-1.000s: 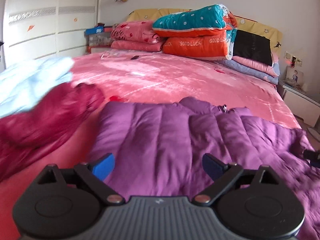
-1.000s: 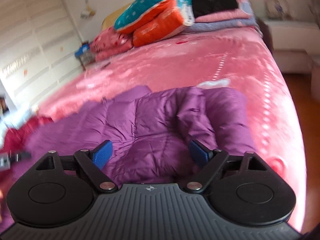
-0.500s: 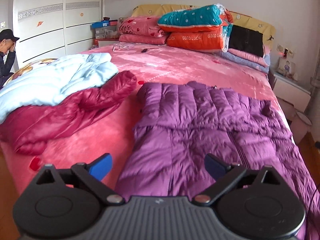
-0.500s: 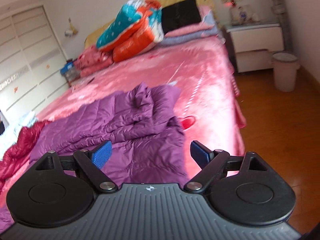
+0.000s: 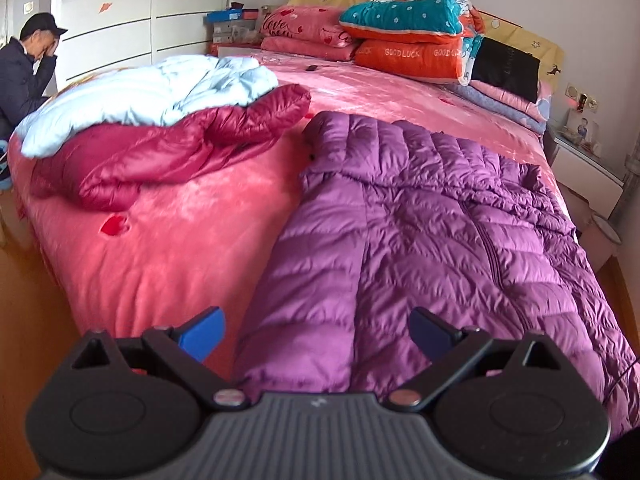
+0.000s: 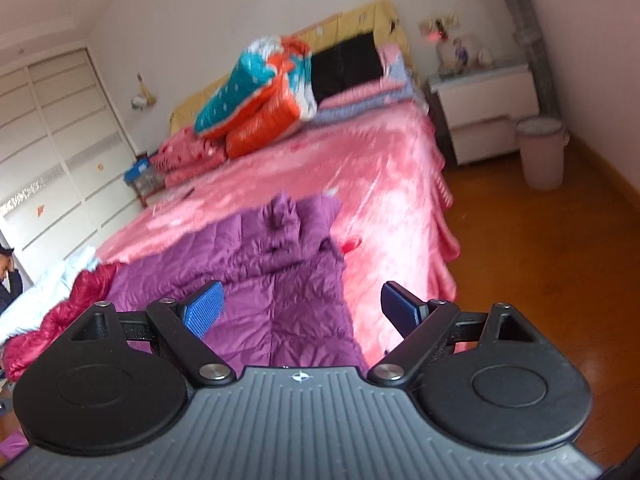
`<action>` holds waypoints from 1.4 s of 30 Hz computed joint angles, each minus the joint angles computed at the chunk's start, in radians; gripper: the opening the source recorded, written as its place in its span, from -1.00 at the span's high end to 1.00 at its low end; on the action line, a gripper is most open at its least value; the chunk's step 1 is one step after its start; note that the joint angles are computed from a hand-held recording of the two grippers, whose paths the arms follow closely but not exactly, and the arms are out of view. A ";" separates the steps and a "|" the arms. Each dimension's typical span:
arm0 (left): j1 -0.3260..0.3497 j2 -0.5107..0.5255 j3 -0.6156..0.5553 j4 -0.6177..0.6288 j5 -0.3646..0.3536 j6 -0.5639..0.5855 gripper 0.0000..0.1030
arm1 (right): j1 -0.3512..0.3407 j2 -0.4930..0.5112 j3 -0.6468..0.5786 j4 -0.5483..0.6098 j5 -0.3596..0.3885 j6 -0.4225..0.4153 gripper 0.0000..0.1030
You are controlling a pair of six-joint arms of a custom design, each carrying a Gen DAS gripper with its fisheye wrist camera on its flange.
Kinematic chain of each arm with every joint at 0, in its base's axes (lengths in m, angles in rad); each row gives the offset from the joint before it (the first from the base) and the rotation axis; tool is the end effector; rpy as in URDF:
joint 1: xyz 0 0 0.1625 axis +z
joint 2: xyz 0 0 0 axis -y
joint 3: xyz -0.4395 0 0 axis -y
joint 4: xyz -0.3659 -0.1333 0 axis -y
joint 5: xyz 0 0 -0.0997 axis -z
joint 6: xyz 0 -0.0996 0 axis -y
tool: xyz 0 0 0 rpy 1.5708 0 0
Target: Fold large clothes
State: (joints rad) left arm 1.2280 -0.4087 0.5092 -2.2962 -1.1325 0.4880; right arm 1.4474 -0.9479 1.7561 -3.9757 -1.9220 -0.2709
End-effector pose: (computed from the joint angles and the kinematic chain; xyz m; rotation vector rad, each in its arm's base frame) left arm -0.1375 -0.9076 0.2856 0.8639 2.4147 -0.7828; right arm 0.0244 -0.6077 0.3570 -0.2011 -1.8834 1.8106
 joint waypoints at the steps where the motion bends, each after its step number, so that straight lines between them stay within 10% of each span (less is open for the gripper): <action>1: 0.001 -0.005 0.010 -0.003 0.007 -0.003 -0.91 | 0.004 -0.006 0.014 -0.020 0.000 0.003 -1.00; 15: 0.052 -0.022 0.002 0.046 -0.008 -0.115 -0.91 | -0.008 -0.160 0.204 0.243 -0.045 0.097 -1.00; 26: 0.066 0.003 -0.047 0.174 -0.068 -0.173 -0.91 | -0.160 -0.230 0.219 0.489 0.264 0.357 -1.00; 37: 0.073 0.057 -0.144 0.270 -0.099 -0.234 -0.67 | -0.204 -0.227 0.175 0.658 0.393 0.451 -1.00; 42: 0.077 0.060 -0.148 0.264 -0.121 -0.233 -0.33 | -0.199 -0.226 0.160 0.707 0.411 0.424 -0.37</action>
State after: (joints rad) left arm 1.3047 -0.3488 0.3612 -2.0324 -1.2537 0.2549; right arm 1.2485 -1.1734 1.9164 -3.2688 -1.5108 0.1528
